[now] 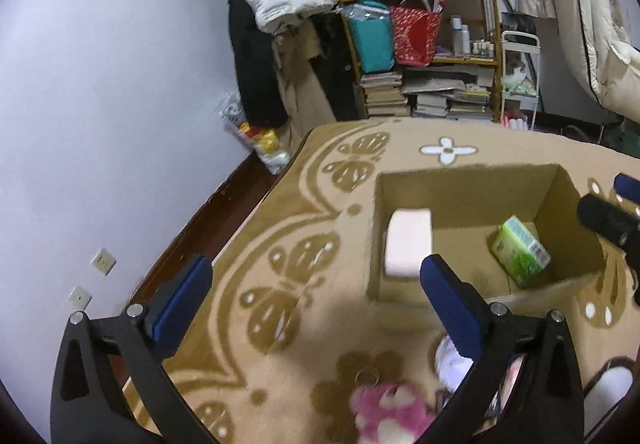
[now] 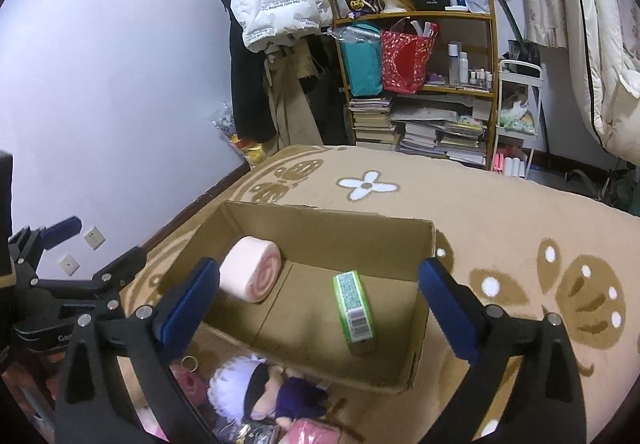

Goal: Organize soft objects
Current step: 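Move both tools back toward the remaining plush toys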

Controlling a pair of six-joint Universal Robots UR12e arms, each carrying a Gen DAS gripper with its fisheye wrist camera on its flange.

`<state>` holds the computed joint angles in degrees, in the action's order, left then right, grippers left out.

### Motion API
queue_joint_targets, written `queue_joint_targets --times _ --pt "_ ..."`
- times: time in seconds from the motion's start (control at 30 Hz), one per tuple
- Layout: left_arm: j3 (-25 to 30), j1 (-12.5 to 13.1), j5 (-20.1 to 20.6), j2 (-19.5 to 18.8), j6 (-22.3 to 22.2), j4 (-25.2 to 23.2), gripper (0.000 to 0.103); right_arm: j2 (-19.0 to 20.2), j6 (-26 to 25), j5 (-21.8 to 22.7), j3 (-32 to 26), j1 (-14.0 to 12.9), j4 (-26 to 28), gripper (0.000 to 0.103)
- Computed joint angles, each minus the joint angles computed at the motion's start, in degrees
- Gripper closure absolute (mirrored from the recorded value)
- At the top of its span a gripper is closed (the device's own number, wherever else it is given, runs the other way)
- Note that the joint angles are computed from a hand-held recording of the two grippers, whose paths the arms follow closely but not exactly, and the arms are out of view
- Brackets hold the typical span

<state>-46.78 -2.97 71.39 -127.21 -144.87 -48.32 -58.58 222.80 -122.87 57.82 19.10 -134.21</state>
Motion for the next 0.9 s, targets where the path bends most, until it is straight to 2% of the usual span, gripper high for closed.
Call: queue_joint_targets --times 0.17,0.43,0.63,0.8,0.9 --pt "-0.89 1.35 0.07 1.47 -0.22 -3.47 0.000 -0.36 0.25 -0.69 -0.52 1.21 0.46 0.000" --pt "-3.94 2.45 0.81 4.17 1.42 -5.55 0.000 -0.30 0.31 -1.29 -1.25 3.41 1.89 0.000" --pt "-4.80 2.88 -0.09 4.95 1.59 -10.56 0.000 0.01 0.76 -0.42 -1.67 4.37 3.65 0.000" --pt "-5.33 2.46 2.52 4.92 2.84 -12.64 0.000 -0.13 0.50 1.76 -1.20 4.35 4.32 0.000" --pt "-4.38 2.35 3.04 4.37 3.16 -15.44 0.000 -0.34 0.87 3.33 -0.54 4.02 4.35 0.006"
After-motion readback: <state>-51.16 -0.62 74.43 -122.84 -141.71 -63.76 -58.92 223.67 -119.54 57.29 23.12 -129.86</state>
